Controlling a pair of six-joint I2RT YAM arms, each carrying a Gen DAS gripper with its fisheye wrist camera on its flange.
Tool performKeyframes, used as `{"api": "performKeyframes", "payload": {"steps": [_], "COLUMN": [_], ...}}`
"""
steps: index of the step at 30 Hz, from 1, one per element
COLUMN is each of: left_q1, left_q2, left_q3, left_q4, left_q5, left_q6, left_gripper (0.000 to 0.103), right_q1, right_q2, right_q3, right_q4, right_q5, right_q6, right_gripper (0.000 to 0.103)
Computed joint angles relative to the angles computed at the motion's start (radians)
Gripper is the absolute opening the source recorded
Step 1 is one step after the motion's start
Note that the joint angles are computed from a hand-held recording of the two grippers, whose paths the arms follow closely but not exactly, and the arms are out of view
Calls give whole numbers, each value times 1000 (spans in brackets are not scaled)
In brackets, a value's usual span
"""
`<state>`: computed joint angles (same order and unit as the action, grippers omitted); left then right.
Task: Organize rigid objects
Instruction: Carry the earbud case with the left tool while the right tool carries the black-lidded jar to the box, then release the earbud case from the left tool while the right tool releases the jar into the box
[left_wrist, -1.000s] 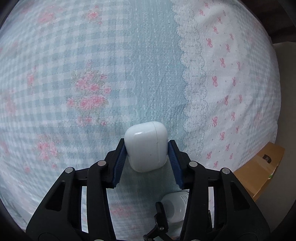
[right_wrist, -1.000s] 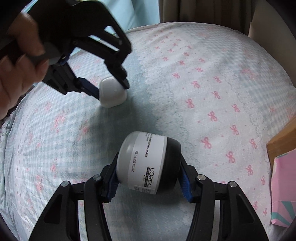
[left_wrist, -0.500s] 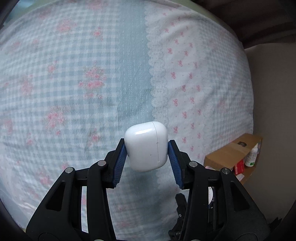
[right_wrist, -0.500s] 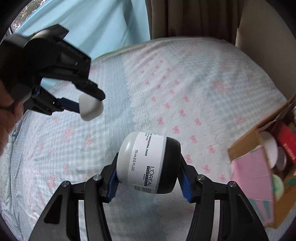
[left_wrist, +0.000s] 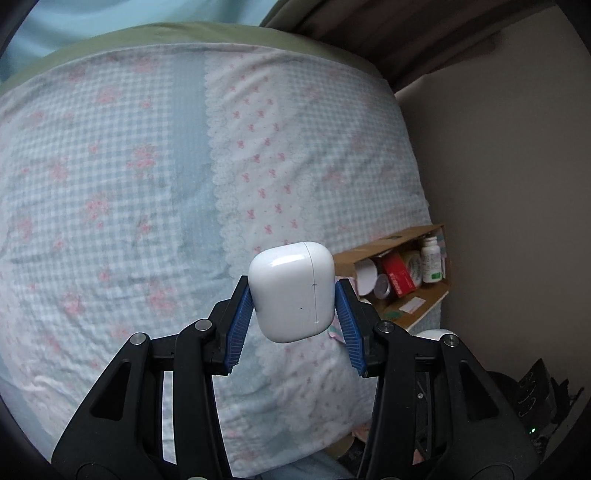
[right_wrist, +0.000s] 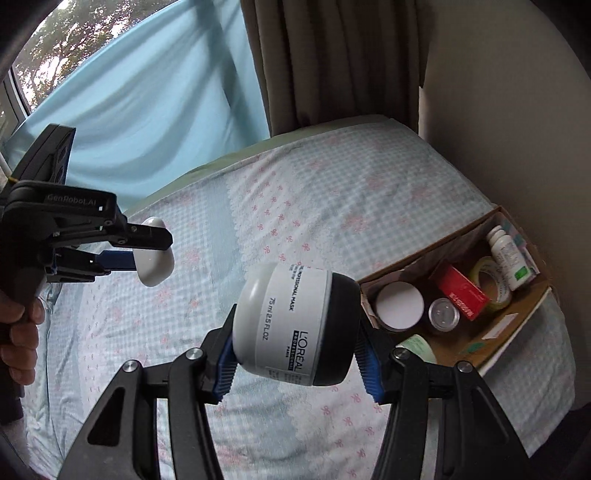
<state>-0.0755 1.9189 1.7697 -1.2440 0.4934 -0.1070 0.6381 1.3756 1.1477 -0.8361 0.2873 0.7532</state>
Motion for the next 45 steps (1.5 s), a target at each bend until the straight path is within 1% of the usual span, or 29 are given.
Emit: {"api": "performKeyframes", "payload": {"steps": [3,5,8,11,13,16,18,22,26,31,35,39,41,45], "left_q1": [-58,-100,-173,-261,-323,-410,-469,-565,-629,-671,-690,-720,-735,-759], "left_q2": [-63,-94,-142,-173,-184,-190,-181,-123,-34,115,229,359,428,529], "left_q3": [-18,-37,-78,-113,-132,-165,-180,-167,-124,-37,26,140,211,306], "left_q4": [-3,14,52,106,145,218,271,338,387,412,424,382,346,288], "left_q5": [-1,-8,-30,-72,-108,-164,-193,-237,-263,-263,-244,-242,-244,-258], "left_q6": [-42,-81,-164,-269,-356,-503,-603,-762,-856,-888,-888,-855,-827,-764], "left_gripper": [41,41,41,41,41,41,41,41,41,41,41,41,41,41], "right_q1": [-58,-120,-251,-435,-585,-805,-919,-1036,-1086,-1109,-1104,-1103,-1102,-1093], "right_q2": [-79,-125,-201,-245,-244,-192,-114,40,191,341,403,455,475,506], "right_q3": [11,19,9,7,12,29,72,158,233,291,269,231,215,175], "right_q4": [-86,-138,-184,-209,-214,-221,-248,-265,-254,-226,-183,-122,-97,-39], "right_q5": [-23,-49,-115,-219,-302,-453,-533,-579,-566,-554,-556,-563,-569,-573], "right_q6": [-36,-80,-188,-365,-532,-785,-938,-1169,-1345,-1534,-1695,-1809,-1853,-1925], "right_gripper": [51,51,51,51,51,51,51,51,51,51,51,51,51,51]}}
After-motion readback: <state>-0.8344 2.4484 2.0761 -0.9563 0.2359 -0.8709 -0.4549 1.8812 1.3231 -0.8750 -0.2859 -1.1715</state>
